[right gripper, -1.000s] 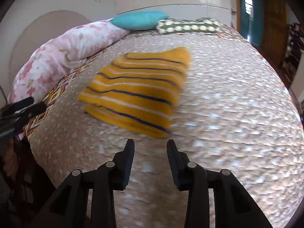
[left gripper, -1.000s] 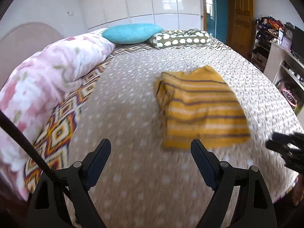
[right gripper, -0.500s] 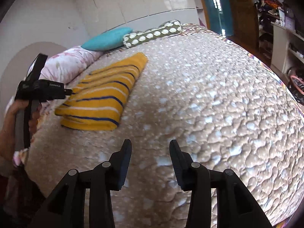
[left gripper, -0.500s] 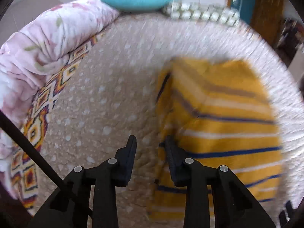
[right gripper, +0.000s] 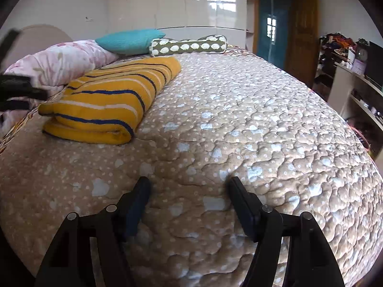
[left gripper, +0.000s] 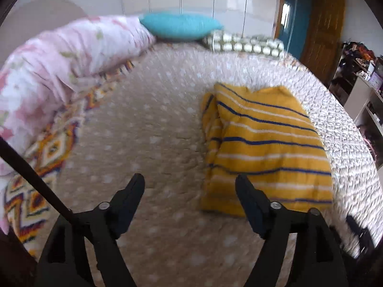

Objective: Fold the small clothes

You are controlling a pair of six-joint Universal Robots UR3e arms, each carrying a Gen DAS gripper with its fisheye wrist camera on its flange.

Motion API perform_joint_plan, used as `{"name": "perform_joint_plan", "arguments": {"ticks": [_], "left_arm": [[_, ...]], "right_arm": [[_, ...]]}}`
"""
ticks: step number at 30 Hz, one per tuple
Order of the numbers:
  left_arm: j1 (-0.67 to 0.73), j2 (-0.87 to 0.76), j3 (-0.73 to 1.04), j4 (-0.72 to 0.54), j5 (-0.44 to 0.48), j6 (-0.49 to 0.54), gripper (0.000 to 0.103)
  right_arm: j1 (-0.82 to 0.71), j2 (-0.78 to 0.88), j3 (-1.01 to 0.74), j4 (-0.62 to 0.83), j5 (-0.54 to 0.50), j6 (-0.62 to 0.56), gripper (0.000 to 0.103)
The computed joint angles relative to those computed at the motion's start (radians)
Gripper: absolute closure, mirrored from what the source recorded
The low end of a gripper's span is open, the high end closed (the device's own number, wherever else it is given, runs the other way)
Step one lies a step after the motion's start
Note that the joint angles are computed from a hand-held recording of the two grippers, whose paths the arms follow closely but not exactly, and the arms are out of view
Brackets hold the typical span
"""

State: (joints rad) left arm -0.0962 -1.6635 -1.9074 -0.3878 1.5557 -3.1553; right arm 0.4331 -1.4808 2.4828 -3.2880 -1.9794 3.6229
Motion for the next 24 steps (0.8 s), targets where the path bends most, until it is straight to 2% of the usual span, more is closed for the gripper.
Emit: {"name": "perform_joint_plan", "arguments": {"ticks": [2,4,6,8,10,13,17,21,24], "left_arm": [[0.000,0.068,-0.132,0.173,0.055,0.050,0.011],[-0.005,0.114,-0.229,0.342,0.121,0.096,0.005],[0.021,0.171,-0.289,0.423,0.099,0.117,0.003],[0.081,0.244,-0.340,0.489,0.023,0.141,0.000],[0.121,0.305,-0.352,0.479,-0.038,0.159,0.000],[0.121,0.367,-0.343,0.419,-0.082,0.170,0.000],[0.088,0.421,-0.341,0.347,-0.125,0.133,0.000],[-0.037,0.394,-0.290,0.297,-0.061,0.106,0.000],[-0.108,0.373,-0.243,0.235,-0.038,0.072,0.000]], "right_arm": [[0.008,0.009,-0.018,0.022,-0.020,0.003,0.030],[0.020,0.025,-0.042,0.042,-0.045,0.018,0.029],[0.031,0.037,-0.067,0.072,-0.064,0.038,0.029],[0.044,0.049,-0.105,0.126,-0.087,0.060,0.028],[0.049,0.054,-0.140,0.182,-0.101,0.086,0.026],[0.050,0.048,-0.170,0.245,-0.107,0.107,0.025],[0.029,0.021,-0.171,0.281,-0.077,0.105,0.024],[-0.030,-0.040,-0.168,0.343,0.016,0.072,0.022],[-0.111,-0.101,-0.111,0.301,0.141,-0.008,0.016]]}}
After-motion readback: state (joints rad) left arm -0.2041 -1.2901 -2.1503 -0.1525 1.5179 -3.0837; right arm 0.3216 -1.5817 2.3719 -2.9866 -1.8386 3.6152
